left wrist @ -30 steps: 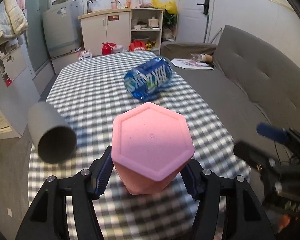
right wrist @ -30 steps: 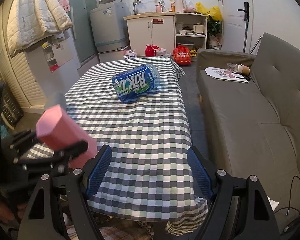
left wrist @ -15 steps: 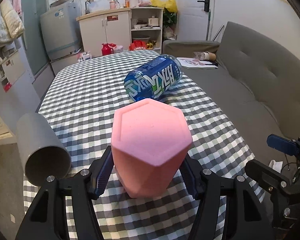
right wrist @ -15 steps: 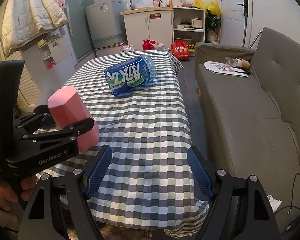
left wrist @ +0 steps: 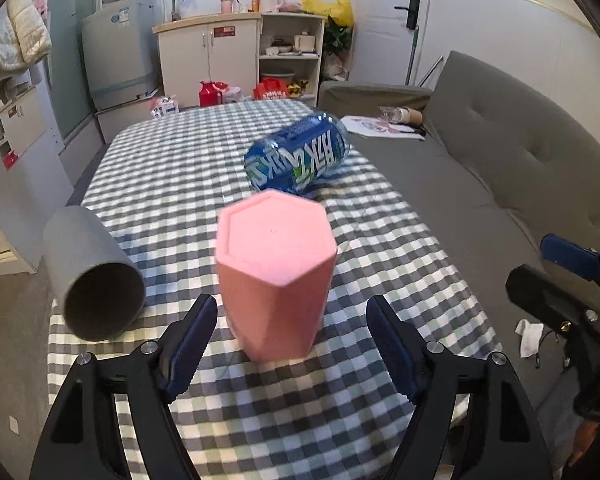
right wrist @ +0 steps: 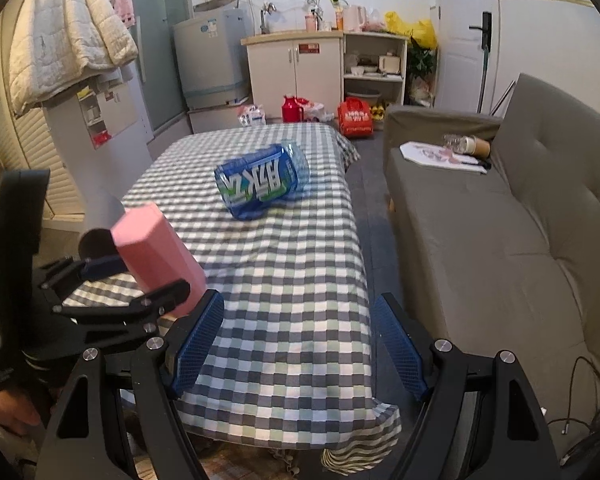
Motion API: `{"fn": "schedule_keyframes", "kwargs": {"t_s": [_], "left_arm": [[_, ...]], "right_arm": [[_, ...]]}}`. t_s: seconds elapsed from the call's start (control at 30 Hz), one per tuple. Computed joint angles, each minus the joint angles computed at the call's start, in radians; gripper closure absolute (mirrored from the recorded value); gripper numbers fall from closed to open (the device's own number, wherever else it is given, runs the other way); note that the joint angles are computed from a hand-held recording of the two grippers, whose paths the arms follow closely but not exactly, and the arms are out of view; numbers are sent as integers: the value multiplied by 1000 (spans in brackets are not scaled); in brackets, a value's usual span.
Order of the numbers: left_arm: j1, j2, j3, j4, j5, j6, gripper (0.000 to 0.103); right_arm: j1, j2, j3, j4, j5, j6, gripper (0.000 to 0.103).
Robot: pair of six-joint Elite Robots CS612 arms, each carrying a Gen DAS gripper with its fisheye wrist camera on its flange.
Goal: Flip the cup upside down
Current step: 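Lower the upright pink cup onto the tablecloth with the right gripper, then open the right gripper and withdraw it from the standing cup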
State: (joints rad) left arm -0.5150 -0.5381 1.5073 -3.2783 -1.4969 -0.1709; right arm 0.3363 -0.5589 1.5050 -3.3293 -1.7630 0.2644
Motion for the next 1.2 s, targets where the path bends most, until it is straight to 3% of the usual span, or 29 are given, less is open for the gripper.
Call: {"fn": "schedule_keyframes", "kwargs": {"t_s": [0.27, 0.47, 0.57, 0.67, 0.73, 0.83, 0.9, 0.93, 1.03, 1.07, 1.13, 1.2], "left_arm": [[7, -53, 63, -70, -19, -27, 23], [9, -96, 138, -187, -7, -42, 23], [6, -113, 187, -284, 33, -36, 23], [9, -120, 224, -371, 58, -39, 23], [9, -121, 247, -426, 93, -43, 20], [-3, -105, 267, -531, 206, -23, 17], [-8, -89, 272, -589, 272, -14, 3], [-8, -83, 272, -608, 284, -12, 2], [4, -65, 269, -629, 253, -11, 0], [7, -62, 266, -612, 243, -17, 0], [4, -53, 264, -606, 275, -23, 0], [-3, -40, 263, -618, 306, -28, 0]], "right_arm": [[21, -51, 56, -74, -41, -14, 26], [44, -83, 94, -143, -74, -34, 26], [55, -87, 103, -172, -84, -43, 26], [67, -79, 102, -211, -102, -52, 25], [76, -66, 91, -228, -128, -55, 16], [89, -40, 72, -267, -156, -57, 13], [95, -19, 53, -270, -175, -56, 13], [96, -13, 46, -268, -181, -56, 13], [101, 12, 23, -265, -195, -46, 11], [102, 19, 18, -270, -199, -46, 7], [108, 37, 4, -294, -225, -56, 0], [110, 49, -4, -309, -225, -67, 0]]}}
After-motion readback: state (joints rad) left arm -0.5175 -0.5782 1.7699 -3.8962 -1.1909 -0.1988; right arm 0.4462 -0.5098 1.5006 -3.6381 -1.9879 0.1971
